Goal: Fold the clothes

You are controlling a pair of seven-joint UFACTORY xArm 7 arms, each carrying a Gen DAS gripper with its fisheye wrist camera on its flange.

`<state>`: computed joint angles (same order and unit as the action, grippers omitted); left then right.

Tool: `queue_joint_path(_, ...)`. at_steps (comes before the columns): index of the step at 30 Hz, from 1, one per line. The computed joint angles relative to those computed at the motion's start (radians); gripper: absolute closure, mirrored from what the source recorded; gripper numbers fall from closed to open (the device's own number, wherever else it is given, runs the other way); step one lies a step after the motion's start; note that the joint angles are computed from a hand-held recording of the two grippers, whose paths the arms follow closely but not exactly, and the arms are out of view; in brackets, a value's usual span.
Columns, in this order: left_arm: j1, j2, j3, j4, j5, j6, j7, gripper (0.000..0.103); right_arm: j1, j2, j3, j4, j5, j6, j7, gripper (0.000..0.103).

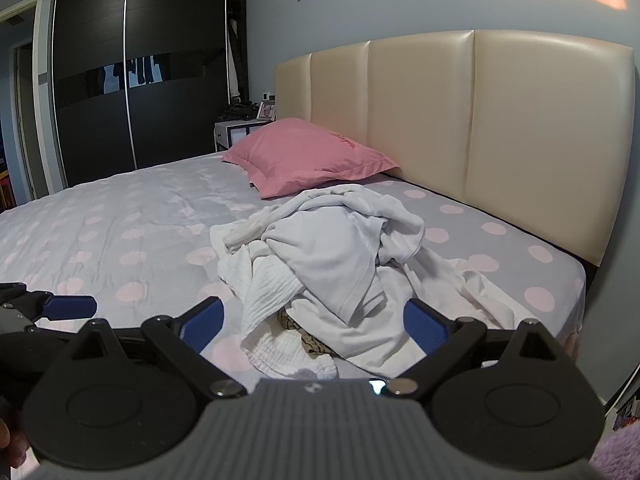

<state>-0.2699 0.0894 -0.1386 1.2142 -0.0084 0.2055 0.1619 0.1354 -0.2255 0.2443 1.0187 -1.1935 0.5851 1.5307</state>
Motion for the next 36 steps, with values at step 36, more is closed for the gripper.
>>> queue_joint_path(36, 0.067, 0.293, 0.04, 0.343, -0.022, 0.207, 0.007, 0.03, 0.002, 0.686, -0.308, 0.689, 0.67, -0.141, -0.873, 0.041)
